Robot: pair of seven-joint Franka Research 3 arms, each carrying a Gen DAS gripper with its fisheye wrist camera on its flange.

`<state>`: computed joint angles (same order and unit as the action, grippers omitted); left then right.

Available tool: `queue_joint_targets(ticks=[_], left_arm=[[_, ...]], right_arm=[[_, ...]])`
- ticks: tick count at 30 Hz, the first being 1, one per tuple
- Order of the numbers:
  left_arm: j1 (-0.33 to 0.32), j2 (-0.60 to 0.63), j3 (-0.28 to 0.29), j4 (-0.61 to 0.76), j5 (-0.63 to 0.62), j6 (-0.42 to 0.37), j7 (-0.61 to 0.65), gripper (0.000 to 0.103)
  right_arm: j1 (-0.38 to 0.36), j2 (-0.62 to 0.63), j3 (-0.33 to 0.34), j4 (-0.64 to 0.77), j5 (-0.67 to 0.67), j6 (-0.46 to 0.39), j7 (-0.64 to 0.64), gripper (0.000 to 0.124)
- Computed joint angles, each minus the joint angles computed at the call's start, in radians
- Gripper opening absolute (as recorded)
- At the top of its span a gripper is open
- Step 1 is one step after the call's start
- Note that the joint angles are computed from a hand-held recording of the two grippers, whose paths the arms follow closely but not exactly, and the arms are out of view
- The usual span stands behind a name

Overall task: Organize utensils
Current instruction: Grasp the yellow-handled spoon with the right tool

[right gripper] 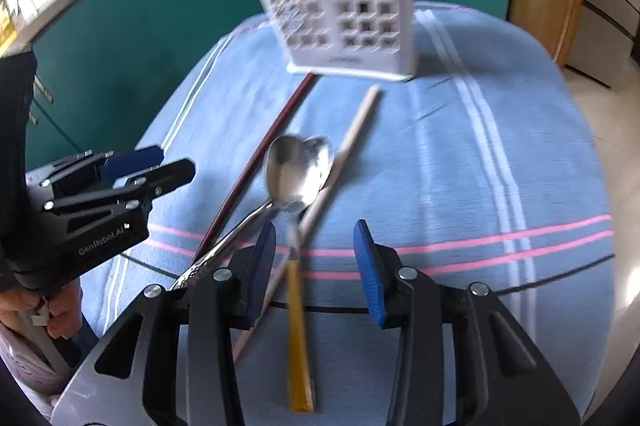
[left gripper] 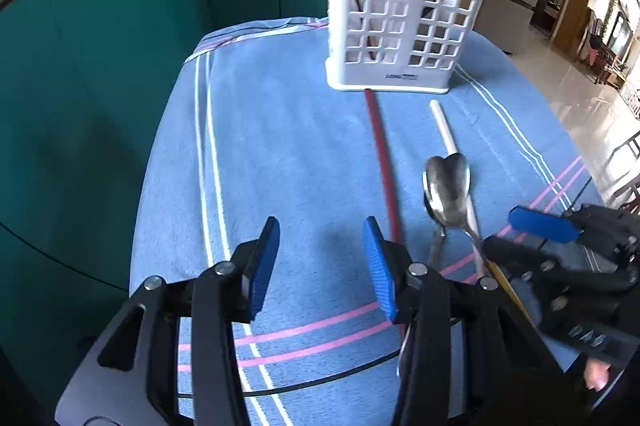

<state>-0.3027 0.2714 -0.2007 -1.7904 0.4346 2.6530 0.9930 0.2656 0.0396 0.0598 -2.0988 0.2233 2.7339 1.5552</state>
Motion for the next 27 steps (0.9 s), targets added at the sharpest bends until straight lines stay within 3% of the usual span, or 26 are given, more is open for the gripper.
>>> queue_joint_targets(ticks=[3, 5, 6, 11, 17, 22, 24, 26, 27], left_arm=[[0.001, -0.009, 0.000, -0.007, 0.000, 0.006, 0.001, 0.045], [0.002, -0.018, -0.001, -0.018, -0.001, 0.013, 0.000, 0.046], [0.004, -0.016, -0.004, -0.012, -0.007, 0.009, 0.007, 0.046], [0.006, -0.012, -0.023, -0.011, -0.044, 0.018, 0.052, 0.047], [-0.002, -0.006, -0.038, -0.008, -0.082, 0.029, 0.108, 0.049], [-0.007, 0.003, -0.051, 0.001, -0.116, 0.033, 0.155, 0.049], [-0.005, 0.009, -0.060, 0.005, -0.142, 0.032, 0.182, 0.049], [-0.006, 0.019, -0.066, 0.014, -0.163, 0.029, 0.203, 0.049], [-0.011, 0.030, -0.066, 0.028, -0.167, 0.024, 0.208, 0.049]], right_arm=[[0.007, 0.027, 0.001, 0.024, -0.030, -0.025, 0.022, 0.039], [0.011, 0.036, 0.000, 0.033, -0.047, -0.025, 0.031, 0.027], [0.004, 0.039, 0.008, 0.036, 0.020, -0.031, -0.019, 0.012], [0.002, 0.036, 0.014, 0.027, 0.129, -0.011, -0.086, 0.007], [-0.009, -0.003, -0.014, -0.017, 0.045, 0.036, 0.029, 0.007], [-0.029, -0.009, -0.034, -0.037, -0.103, 0.008, 0.205, 0.007], [-0.035, -0.016, -0.030, -0.049, -0.079, 0.015, 0.188, 0.007], [-0.037, -0.034, -0.025, -0.068, -0.079, 0.039, 0.185, 0.016], [-0.041, -0.046, -0.026, -0.080, -0.058, 0.053, 0.158, 0.027]])
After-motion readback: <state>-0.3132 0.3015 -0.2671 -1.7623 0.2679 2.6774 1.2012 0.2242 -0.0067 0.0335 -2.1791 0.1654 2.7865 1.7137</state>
